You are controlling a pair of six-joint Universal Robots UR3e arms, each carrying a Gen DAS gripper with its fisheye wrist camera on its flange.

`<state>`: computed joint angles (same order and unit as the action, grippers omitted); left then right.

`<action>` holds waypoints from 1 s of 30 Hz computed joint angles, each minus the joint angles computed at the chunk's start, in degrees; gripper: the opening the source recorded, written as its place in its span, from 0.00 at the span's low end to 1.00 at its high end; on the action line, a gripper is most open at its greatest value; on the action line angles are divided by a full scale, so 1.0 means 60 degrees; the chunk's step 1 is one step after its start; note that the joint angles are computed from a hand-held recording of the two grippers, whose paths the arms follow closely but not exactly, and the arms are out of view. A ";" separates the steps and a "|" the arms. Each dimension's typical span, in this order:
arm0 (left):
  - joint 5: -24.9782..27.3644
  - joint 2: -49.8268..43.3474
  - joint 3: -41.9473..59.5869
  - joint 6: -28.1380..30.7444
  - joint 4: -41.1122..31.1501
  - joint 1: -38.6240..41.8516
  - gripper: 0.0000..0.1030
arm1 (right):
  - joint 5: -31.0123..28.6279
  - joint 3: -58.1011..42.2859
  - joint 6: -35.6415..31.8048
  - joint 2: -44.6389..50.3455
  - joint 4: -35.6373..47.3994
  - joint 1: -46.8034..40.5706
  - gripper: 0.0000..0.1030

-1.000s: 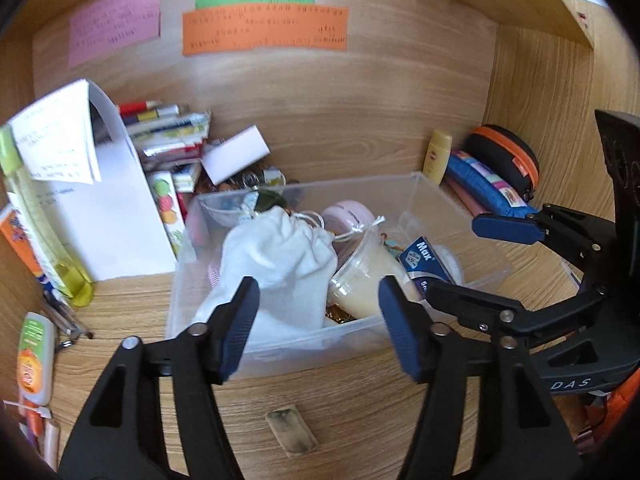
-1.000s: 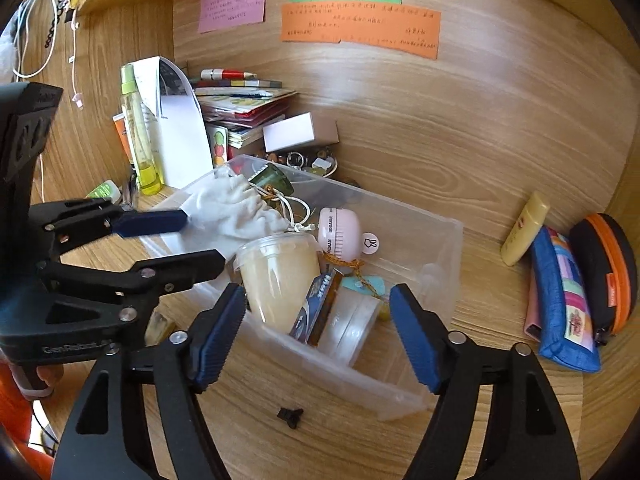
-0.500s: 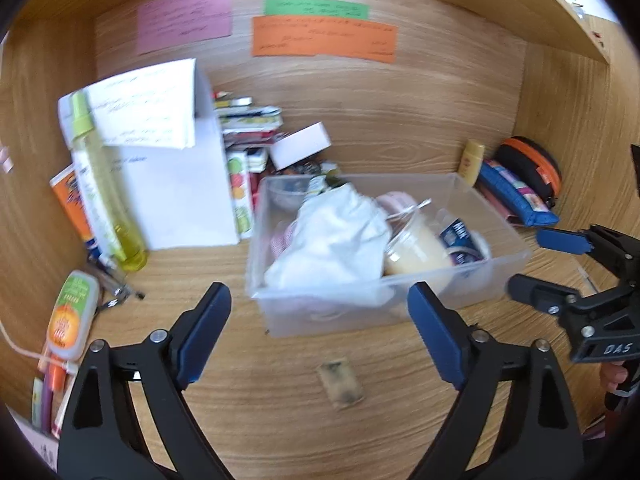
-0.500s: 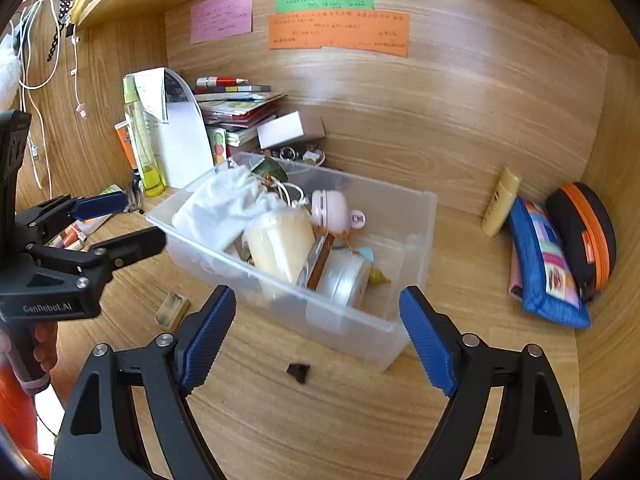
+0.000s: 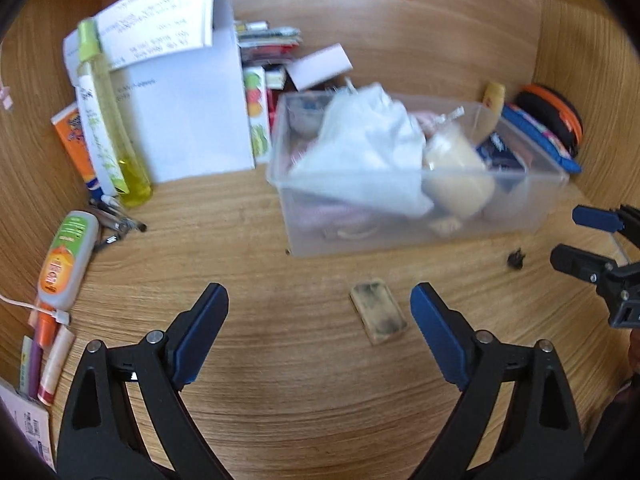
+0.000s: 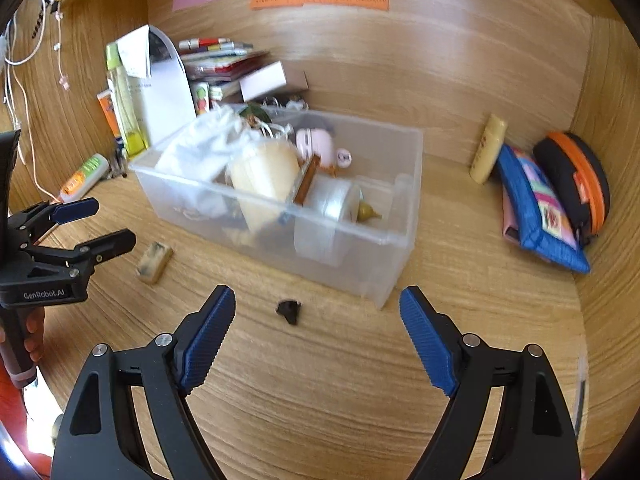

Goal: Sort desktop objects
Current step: 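Move the left tool to the tan sponge block while the right tool moves to the black clip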

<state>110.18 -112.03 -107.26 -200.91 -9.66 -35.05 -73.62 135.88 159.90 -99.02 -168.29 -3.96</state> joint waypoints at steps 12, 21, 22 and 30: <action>-0.0917 -0.0302 0.0488 0.0113 -0.0947 0.0298 0.90 | -0.0223 -0.0148 0.0234 0.1332 -0.0363 0.0302 0.80; -0.1173 -0.0536 0.0939 0.0465 -0.1396 0.0308 0.74 | -0.0582 -0.0628 0.0363 0.1967 -0.0335 0.0843 0.59; -0.1195 -0.0528 0.0930 0.0500 -0.1388 0.0302 0.74 | -0.0694 -0.0714 0.0345 0.2063 -0.0287 0.0951 0.55; -0.1382 -0.0348 0.0634 0.0832 -0.1012 0.0269 0.41 | -0.0748 -0.0687 0.0282 0.2270 -0.0712 0.1282 0.31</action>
